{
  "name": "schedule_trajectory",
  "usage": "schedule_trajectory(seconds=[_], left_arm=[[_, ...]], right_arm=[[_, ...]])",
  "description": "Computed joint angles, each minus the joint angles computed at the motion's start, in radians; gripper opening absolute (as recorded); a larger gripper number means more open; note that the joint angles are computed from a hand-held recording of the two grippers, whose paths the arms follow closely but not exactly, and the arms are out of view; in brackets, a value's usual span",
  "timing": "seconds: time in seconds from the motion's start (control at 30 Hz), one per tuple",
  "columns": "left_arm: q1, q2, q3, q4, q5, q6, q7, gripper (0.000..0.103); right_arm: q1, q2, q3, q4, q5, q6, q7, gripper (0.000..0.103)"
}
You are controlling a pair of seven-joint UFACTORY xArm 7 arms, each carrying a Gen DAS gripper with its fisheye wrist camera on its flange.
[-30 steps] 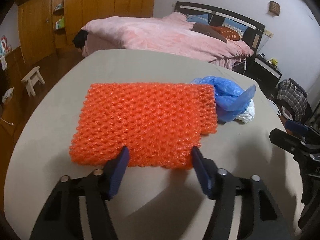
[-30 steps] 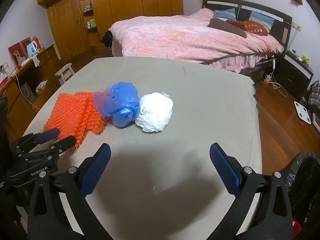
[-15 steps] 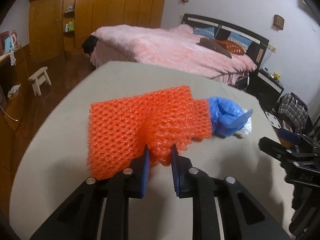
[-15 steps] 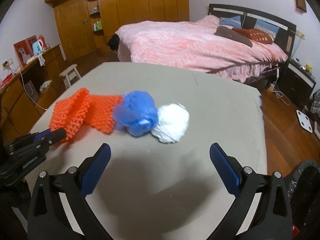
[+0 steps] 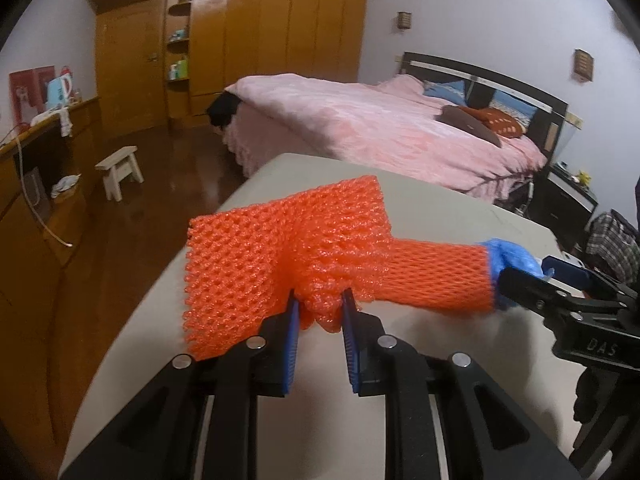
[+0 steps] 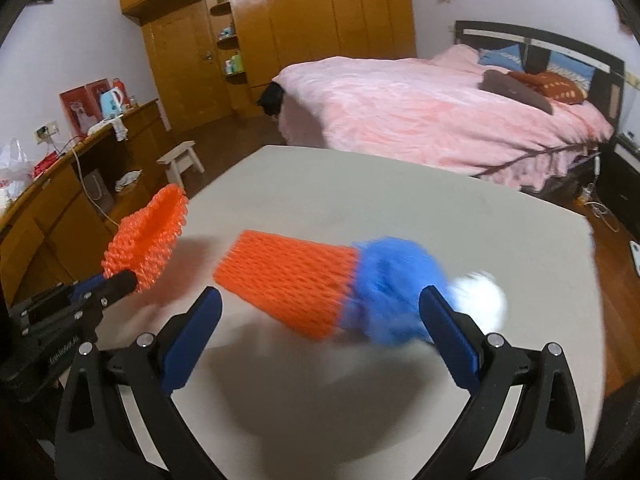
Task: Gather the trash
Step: 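Lift the orange mesh with the left gripper while the right grasps the mesh-wrapped blue bag, then carry both orange mesh pieces over the black bin with both grippers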
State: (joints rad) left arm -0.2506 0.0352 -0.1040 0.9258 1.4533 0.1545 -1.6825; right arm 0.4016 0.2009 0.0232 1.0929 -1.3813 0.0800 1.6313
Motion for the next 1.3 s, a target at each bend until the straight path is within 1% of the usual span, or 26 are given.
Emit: schedule_trajectory(seconds=[0.07,0.13,0.2,0.27,0.33,0.37,0.4,0.43,0.47,0.5,0.53,0.6,0.63,0.7,0.73,0.77,0.8,0.9,1.0,1.07,1.13,1.17,1.23,1.27,1.3], left_arm=[[0.007,-0.002,0.007,0.0,0.021,0.012,-0.021,0.02],[0.015,-0.005,0.012,-0.001,0.038,0.025,-0.036,0.02],[0.026,-0.002,0.018,0.001,0.046,0.021,-0.048,0.02],[0.034,0.001,0.021,0.001,0.054,0.02,-0.054,0.02],[0.037,0.01,0.021,0.009,0.063,0.017,-0.063,0.02],[0.038,0.011,0.021,0.01,0.064,0.017,-0.062,0.02],[0.039,0.015,0.023,0.012,0.067,0.015,-0.064,0.02],[0.04,0.019,0.023,0.014,0.066,0.013,-0.064,0.02],[0.041,0.024,0.024,0.017,0.061,0.009,-0.063,0.02],[0.042,0.028,0.026,0.018,0.058,0.005,-0.063,0.02],[0.042,0.03,0.027,0.019,0.056,0.001,-0.063,0.02],[0.041,0.028,0.028,0.016,0.055,-0.001,-0.062,0.02],[0.04,0.028,0.029,0.016,0.054,0.0,-0.06,0.02],[0.041,0.024,0.03,0.012,0.053,-0.001,-0.054,0.02],[0.04,0.02,0.029,0.01,0.052,0.001,-0.053,0.02],[0.041,0.015,0.029,0.007,0.05,0.002,-0.051,0.02],[0.041,0.011,0.027,0.005,0.046,0.003,-0.046,0.02],[0.037,-0.006,0.019,-0.002,0.028,0.015,-0.033,0.02],[0.034,-0.023,0.01,-0.008,0.032,0.018,-0.038,0.02],[0.031,-0.035,0.002,-0.012,0.033,0.019,-0.041,0.02],[0.027,-0.043,-0.006,-0.015,0.03,0.017,-0.04,0.02],[0.025,-0.046,-0.009,-0.016,0.023,0.015,-0.033,0.02],[0.021,-0.05,-0.016,-0.021,0.008,0.006,-0.02,0.02],[0.018,-0.051,-0.021,-0.022,0.0,0.005,-0.011,0.02],[0.013,-0.053,-0.026,-0.023,-0.011,0.007,0.003,0.02]], right_arm=[[0.008,0.045,0.007,0.046,0.022,0.005,-0.03,0.096],[0.009,0.101,0.017,0.091,0.118,0.003,-0.126,0.096],[0.015,0.144,0.023,0.126,0.19,0.014,-0.201,0.096],[-0.002,0.193,0.056,0.16,0.302,0.042,-0.323,0.096],[-0.036,0.224,0.112,0.179,0.432,0.085,-0.458,0.094],[-0.042,0.235,0.129,0.192,0.476,0.113,-0.51,0.094],[-0.035,0.24,0.129,0.2,0.495,0.128,-0.544,0.092],[-0.028,0.242,0.125,0.2,0.51,0.129,-0.566,0.088],[-0.023,0.246,0.123,0.203,0.529,0.134,-0.592,0.077],[-0.02,0.248,0.125,0.205,0.549,0.133,-0.622,0.071],[-0.014,0.251,0.119,0.203,0.563,0.122,-0.639,0.067],[-0.018,0.249,0.119,0.189,0.601,0.084,-0.687,0.045],[-0.041,0.249,0.144,0.179,0.641,0.064,-0.735,0.04],[-0.057,0.243,0.161,0.159,0.689,0.033,-0.785,0.024],[-0.058,0.239,0.165,0.153,0.708,0.026,-0.803,0.02],[-0.054,0.232,0.163,0.144,0.724,0.016,-0.814,0.018],[-0.044,0.215,0.15,0.122,0.732,-0.01,-0.81,0.018],[-0.017,0.18,0.12,0.082,0.765,-0.047,-0.82,0.017],[0.053,0.118,0.04,0.017,0.77,-0.088,-0.791,0.017],[0.085,0.085,0.0,-0.018,0.781,-0.108,-0.787,0.017],[0.156,0.041,-0.079,-0.063,0.767,-0.122,-0.761,0.017],[0.208,0.019,-0.134,-0.084,0.746,-0.122,-0.739,0.017],[0.277,-0.014,-0.21,-0.118,0.716,-0.124,-0.704,0.017],[0.286,-0.031,-0.223,-0.136,0.702,-0.127,-0.688,0.017],[0.317,-0.051,-0.259,-0.151,0.656,-0.126,-0.636,0.017]])
